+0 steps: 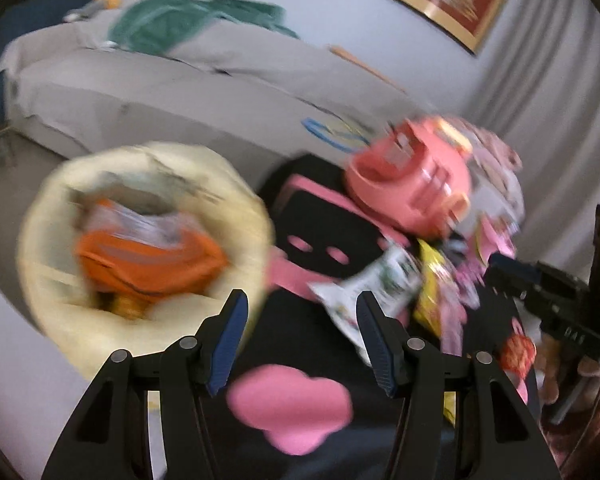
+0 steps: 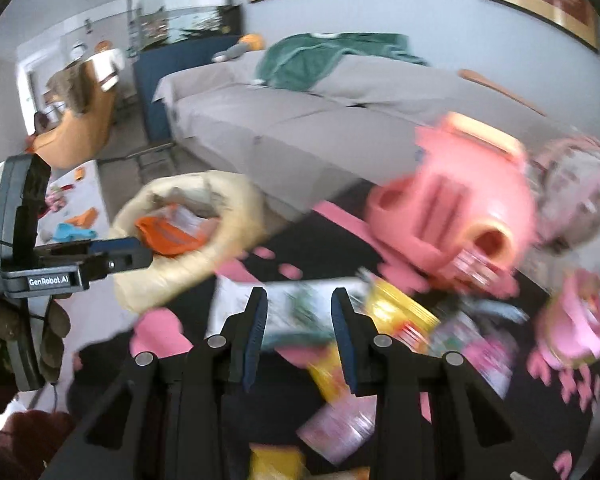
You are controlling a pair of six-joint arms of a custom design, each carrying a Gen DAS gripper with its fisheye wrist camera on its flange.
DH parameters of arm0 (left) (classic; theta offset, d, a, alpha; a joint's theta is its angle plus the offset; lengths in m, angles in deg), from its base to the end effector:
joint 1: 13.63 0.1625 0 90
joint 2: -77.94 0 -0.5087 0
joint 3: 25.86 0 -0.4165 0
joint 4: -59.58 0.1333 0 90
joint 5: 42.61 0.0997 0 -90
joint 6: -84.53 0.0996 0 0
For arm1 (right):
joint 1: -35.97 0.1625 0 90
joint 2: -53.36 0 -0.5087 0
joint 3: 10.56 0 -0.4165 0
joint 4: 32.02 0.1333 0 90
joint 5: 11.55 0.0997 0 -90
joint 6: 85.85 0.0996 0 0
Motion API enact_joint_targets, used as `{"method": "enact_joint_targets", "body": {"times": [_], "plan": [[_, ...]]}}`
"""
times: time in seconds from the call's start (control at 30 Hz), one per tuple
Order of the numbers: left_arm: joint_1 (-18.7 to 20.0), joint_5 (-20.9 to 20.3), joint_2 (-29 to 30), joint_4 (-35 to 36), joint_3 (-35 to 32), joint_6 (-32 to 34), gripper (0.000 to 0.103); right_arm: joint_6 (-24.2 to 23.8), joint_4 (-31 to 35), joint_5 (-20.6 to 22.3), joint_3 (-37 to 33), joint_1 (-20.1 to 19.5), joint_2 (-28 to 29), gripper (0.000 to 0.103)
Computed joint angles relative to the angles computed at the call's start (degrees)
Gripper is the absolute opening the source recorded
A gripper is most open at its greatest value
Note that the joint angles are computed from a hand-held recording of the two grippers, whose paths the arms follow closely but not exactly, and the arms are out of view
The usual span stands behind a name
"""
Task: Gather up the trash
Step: 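Move both tools back from the trash bag to the snack pile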
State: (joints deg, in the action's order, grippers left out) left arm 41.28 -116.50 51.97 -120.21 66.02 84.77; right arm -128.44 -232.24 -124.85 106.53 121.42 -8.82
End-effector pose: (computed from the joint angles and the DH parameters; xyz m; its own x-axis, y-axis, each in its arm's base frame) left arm -0.3036 -0.7121 -0.0421 -0.8485 0.4635 -0.2554 0.5292 0.7463 -0.4038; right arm 0.0453 -0.6143 0.3015 -0.6856 -0.0916 0.7222 -0.5689 0.6864 -0.4530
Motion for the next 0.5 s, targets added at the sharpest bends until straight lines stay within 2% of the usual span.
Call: {"method": "enact_joint_targets", "body": {"times": [0.1, 0.23, 0.33, 0.5], "plan": [[-0.8, -2.6, 1.9, 4.5, -2.7, 2.0, 0.057, 1.5, -3.2, 0.1, 3.4, -2.1, -2.6, 0.031], [-1.5, -4.7, 5.6, 10.3, -9.0, 4.8, 0.057, 5.5, -3.5, 2.3, 7.1, -6.0, -6.5, 0.031], [-1.7, -3.8, 9.0, 15.0, -15.7, 5.8, 0.057, 7.7, -3.3, 3.2, 8.8, -8.3, -7.6, 0.031], [-1.3, -2.5, 13.1, 24.9, -24.4, 5.2, 0.057, 7.3, -3.9, 4.8, 11.0, -10.5, -8.8, 0.031]]}}
